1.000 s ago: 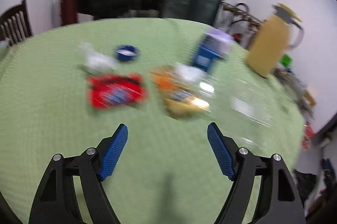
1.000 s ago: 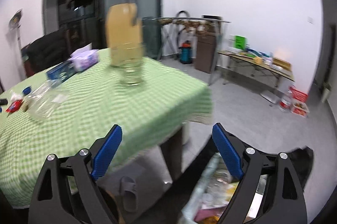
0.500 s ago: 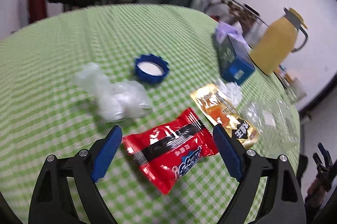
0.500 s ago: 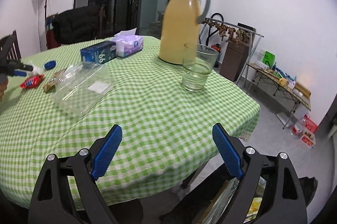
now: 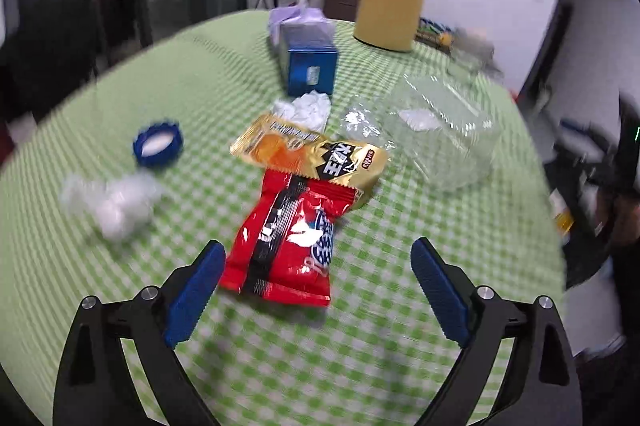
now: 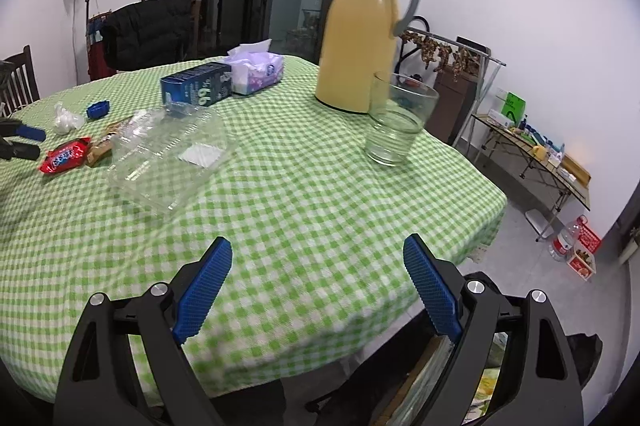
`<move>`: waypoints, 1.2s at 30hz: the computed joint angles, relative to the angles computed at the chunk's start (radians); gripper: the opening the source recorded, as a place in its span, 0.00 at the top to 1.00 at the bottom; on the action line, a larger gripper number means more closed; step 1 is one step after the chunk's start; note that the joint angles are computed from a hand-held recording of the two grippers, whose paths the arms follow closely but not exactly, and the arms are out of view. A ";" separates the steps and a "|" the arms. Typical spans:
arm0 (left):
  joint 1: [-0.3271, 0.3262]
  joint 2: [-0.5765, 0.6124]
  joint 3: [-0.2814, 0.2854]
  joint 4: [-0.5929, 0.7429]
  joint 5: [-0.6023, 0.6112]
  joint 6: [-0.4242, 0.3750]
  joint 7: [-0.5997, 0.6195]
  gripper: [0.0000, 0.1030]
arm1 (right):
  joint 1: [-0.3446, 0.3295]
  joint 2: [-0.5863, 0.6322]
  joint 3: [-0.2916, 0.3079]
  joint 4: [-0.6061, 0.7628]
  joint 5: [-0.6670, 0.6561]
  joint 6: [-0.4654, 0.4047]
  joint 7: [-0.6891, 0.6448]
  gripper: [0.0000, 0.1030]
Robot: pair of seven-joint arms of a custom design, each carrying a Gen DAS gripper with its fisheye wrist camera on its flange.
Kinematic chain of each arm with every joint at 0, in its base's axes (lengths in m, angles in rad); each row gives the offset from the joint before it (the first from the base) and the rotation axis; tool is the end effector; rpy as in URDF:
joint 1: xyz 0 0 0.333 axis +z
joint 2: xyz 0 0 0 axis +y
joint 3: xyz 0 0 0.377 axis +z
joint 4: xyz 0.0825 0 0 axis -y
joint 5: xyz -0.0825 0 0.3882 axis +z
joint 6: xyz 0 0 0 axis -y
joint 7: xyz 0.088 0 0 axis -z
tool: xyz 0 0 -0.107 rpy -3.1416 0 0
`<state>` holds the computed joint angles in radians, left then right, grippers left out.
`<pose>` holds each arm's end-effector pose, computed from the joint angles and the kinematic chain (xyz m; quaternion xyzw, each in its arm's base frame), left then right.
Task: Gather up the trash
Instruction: 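Grasp the red snack bag with the left tool while the right tool grasps the clear plastic box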
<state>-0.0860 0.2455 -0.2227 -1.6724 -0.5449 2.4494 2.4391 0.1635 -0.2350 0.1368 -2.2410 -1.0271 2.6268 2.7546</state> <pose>0.6659 -0.1940 0.5803 -0.3411 0.8719 -0.3362 0.1022 0.4782 0.1758 0.5818 -0.5944 0.6629 -0.3851 0.2427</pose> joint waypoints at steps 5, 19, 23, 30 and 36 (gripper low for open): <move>-0.066 0.087 0.044 0.076 0.223 0.015 -0.115 0.12 | 0.015 0.006 0.017 0.019 -0.024 -0.018 -0.006 0.19; 0.002 -0.047 0.030 -0.091 0.067 0.101 -0.318 0.54 | 0.049 0.093 0.003 0.088 0.019 0.096 -0.072 0.19; 0.003 -0.124 0.063 -0.156 0.109 0.143 -0.454 0.54 | 0.074 0.157 -0.039 0.110 0.185 0.231 -0.173 0.19; 0.023 -0.219 0.079 -0.260 0.098 0.211 -0.517 0.54 | 0.137 0.276 -0.023 0.258 0.034 0.041 -0.256 0.19; 0.021 -0.226 0.079 -0.268 0.106 0.208 -0.516 0.54 | 0.256 0.386 -0.046 0.378 -0.253 -0.211 -0.493 0.19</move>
<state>-0.0652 0.0193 -0.1441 -1.9405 -0.4392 2.6578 1.9229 0.4193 0.1514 0.0907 -1.8631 -1.2806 2.4156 2.2620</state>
